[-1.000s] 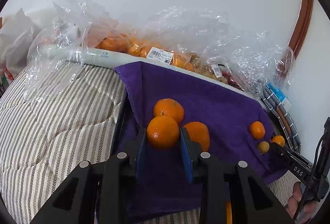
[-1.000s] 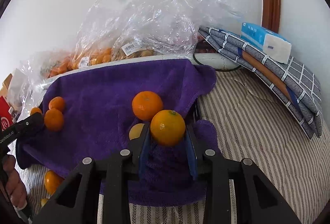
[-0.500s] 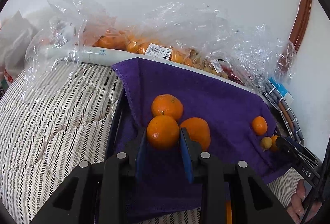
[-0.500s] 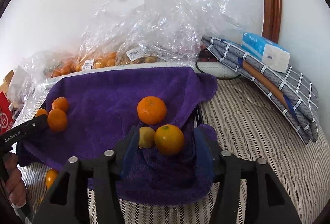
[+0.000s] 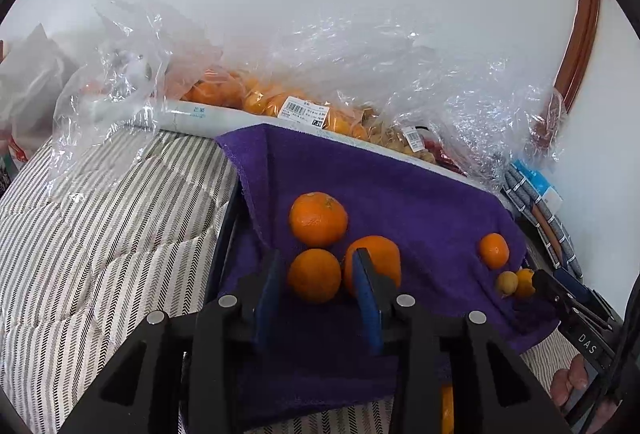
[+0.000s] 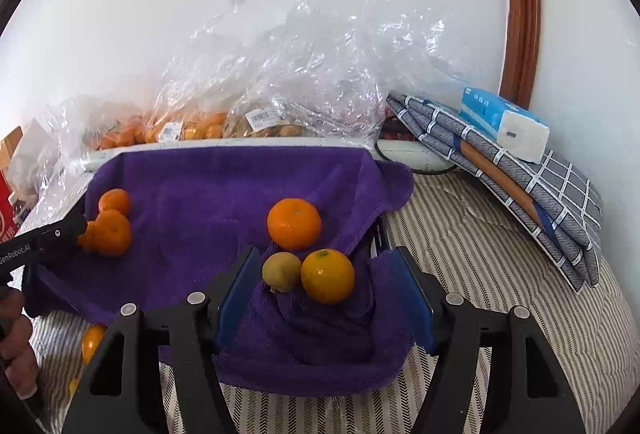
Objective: Organize fruits
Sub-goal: 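Open both grippers to release the oranges onto the purple towel, then move both grippers back to the loose fruits on the bedspread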
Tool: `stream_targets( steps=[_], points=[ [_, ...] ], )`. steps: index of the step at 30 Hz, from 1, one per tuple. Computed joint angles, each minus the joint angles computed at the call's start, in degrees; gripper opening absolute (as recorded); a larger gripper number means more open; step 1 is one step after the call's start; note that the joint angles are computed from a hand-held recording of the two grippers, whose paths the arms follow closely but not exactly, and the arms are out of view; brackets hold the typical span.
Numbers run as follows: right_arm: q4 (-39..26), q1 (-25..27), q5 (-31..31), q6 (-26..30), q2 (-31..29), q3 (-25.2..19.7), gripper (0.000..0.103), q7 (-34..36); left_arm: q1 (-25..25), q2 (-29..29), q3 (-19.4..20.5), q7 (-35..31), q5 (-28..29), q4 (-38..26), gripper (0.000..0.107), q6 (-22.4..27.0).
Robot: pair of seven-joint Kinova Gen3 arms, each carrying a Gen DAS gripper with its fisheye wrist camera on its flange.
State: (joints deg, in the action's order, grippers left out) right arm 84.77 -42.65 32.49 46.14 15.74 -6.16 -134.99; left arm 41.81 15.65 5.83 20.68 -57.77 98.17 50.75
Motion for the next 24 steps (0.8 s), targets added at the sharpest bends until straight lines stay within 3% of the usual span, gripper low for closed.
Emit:
stream_targets(
  steps=[3, 12, 15, 20, 24],
  points=[
    [1.45, 0.27, 0.07, -1.90, -1.16, 0.13, 0.067, -1.65, 1.21, 0.14, 0.00, 1.16, -1.71, -0.15, 0.035, 1.76],
    [1.81, -0.03, 0.75, 0.60, -3.78, -1.24, 0.067, -5.71, 3.73, 0.38, 1.18, 4.72, -6.51, -0.47, 0.035, 5.70],
    [-0.86, 0.48, -2.31, 5.95, -3.54, -2.54, 0.064, -3.21, 4.27, -0.58, 1.59, 7.73, -8.47, 0.64, 0.035, 5.36],
    [-1.84, 0.29, -4.66, 9.81, -4.57, -3.73, 0.058, -1.19, 3.15, -2.71, 2.91, 10.02, -9.89, 2.93, 0.035, 1.27],
    [-1.92, -0.23, -5.66, 11.53, -6.03, -4.72, 0.053, -1.91, 3.85, -3.18, 4.40, 9.47, -10.52, 2.77, 0.035, 3.67]
  ],
)
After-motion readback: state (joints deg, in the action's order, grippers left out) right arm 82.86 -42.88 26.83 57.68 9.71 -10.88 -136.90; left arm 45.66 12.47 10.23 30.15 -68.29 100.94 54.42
